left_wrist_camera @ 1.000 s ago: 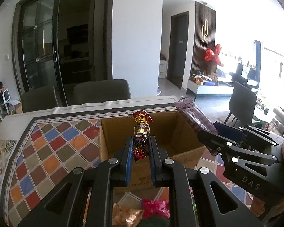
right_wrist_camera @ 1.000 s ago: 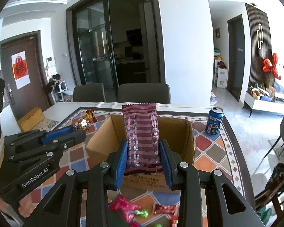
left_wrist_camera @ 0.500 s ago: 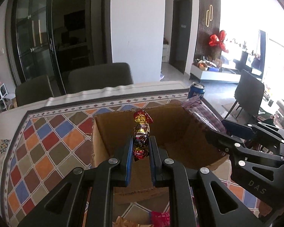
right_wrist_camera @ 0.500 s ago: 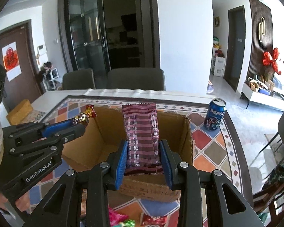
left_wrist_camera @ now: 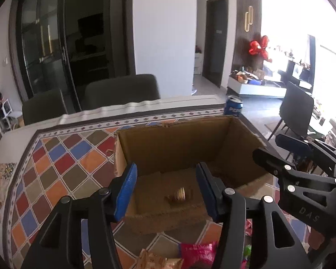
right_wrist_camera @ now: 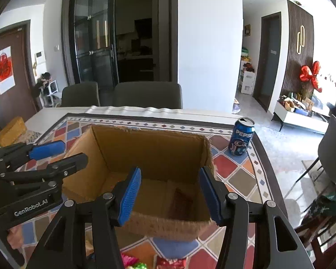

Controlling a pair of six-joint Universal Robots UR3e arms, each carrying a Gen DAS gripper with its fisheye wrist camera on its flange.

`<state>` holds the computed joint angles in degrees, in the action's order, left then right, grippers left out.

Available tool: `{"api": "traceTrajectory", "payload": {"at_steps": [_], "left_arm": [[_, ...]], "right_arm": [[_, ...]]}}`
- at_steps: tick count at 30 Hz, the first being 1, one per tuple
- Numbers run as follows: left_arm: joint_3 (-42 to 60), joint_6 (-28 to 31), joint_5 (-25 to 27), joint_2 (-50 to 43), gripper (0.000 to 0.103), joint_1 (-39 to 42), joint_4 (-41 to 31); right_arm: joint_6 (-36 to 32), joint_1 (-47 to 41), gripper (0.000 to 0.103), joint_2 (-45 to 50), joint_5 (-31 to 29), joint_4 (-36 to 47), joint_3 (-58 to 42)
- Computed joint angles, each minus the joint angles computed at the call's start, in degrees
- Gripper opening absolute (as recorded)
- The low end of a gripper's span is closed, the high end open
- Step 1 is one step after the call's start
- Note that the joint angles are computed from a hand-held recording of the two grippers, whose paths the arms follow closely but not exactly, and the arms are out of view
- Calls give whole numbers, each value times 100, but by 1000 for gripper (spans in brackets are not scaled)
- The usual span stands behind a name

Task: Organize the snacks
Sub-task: 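Move both tools back from the box toward the remaining snacks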

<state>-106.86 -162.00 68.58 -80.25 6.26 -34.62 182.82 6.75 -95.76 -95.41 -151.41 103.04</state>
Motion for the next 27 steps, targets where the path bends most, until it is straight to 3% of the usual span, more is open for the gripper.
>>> {"api": "traceTrajectory", "payload": {"at_steps": [9, 15, 27], "left_arm": [[-882, 359, -378, 1443, 63, 255, -99], [-1238, 475, -763, 2244, 65, 553, -609], [-1973, 1504, -1608, 3647, 66, 1220, -1987]], "right_arm": [[-28, 75, 55, -1241, 58, 132, 774], [6, 162, 55, -1822, -59, 378, 1062], [168, 119, 55, -2875, -100, 1023, 1803]]}}
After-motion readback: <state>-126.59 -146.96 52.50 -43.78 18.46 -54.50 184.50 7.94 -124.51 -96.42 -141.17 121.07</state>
